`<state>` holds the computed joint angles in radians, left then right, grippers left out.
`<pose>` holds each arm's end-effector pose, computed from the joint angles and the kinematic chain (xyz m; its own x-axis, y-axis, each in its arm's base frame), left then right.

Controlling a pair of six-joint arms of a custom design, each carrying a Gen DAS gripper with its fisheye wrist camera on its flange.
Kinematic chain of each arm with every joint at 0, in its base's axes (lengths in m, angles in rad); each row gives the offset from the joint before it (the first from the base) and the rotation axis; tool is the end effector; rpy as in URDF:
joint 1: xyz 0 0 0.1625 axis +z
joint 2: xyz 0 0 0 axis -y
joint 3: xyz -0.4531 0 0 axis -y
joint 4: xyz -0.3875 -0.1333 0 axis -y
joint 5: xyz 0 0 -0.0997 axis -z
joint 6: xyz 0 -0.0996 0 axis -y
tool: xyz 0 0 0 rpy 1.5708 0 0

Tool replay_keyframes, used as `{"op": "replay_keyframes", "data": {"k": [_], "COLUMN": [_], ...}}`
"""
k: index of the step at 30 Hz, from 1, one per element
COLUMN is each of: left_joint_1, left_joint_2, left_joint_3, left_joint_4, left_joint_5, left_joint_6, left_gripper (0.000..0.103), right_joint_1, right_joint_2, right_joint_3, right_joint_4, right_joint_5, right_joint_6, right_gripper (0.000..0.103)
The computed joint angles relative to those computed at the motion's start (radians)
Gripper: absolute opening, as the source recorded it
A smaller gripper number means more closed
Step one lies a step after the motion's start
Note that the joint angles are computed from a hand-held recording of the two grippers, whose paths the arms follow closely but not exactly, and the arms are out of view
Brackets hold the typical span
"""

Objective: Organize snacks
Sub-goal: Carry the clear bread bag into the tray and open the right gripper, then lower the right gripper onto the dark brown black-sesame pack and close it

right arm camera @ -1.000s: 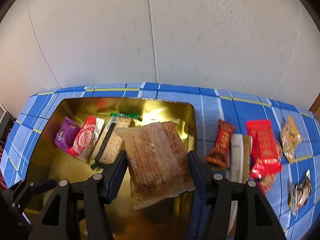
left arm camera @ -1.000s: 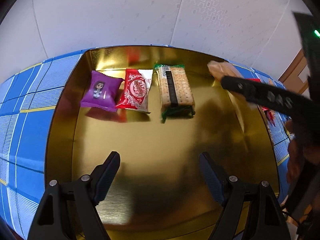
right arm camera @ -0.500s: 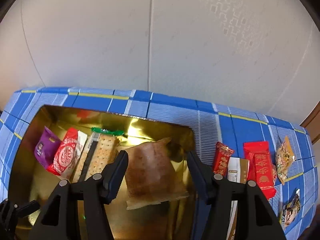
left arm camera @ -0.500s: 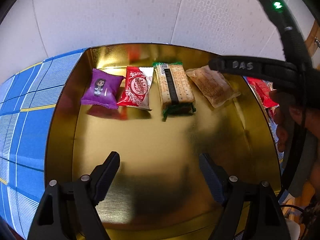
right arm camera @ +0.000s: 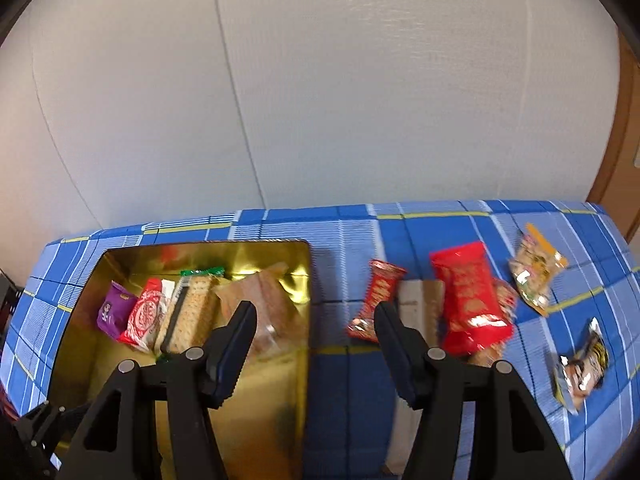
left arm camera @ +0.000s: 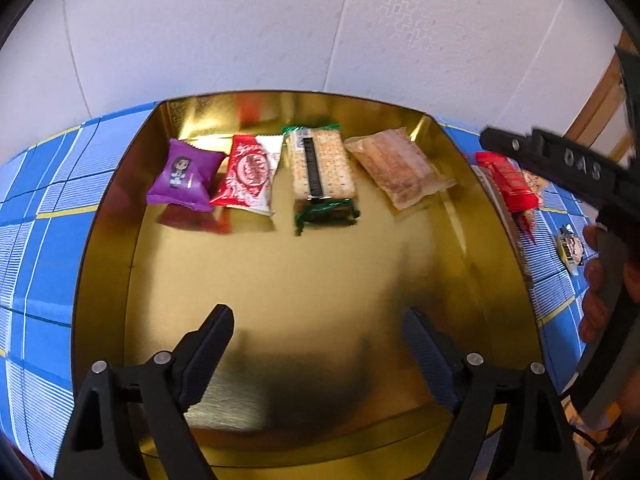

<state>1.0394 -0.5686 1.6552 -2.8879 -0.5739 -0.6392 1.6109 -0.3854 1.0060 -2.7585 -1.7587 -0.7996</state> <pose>-0.1533 -0.6889 0.0337 -0.7480 -0.4126 -0.5199 0.0587 0.7390 -0.6711 0.1496 -0.8665 0.0785 -0.6627 -0.5619 0.4950 -0.7303 0.6311 -0.2614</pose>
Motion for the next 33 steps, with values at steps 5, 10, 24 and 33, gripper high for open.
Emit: {"op": "replay_keyframes", "data": {"k": [5,10,24,33], "left_joint_1": [-0.018,-0.032,-0.092,-0.113], "left_joint_2": [0.015,0.036,0.144,0.185], "left_joint_3": [-0.010,-0.023,-0.121,-0.173], "left_joint_4": [-0.015,-0.020,-0.039,-0.006], "left_joint_5": [0.016,0.025,-0.003,-0.002], "left_joint_6": [0.023,0.041,0.185,0.229], "left_gripper": [0.089,0.089,0.090,0.091], "right_joint_1": [-0.033,-0.086,-0.230,-0.236], "right_joint_2": [-0.048,-0.112,-0.196,-0.131], "right_joint_3": [0.066,0.152,0.247,0.023], "right_joint_4": [-0.052,-0.142,-0.304,-0.155], "right_joint_5": [0.015,0.043,0.048,0.002], "right_joint_6": [0.013,0.048,0.170,0.437], "right_gripper": [0.062,0.062,0.062,0.077]}}
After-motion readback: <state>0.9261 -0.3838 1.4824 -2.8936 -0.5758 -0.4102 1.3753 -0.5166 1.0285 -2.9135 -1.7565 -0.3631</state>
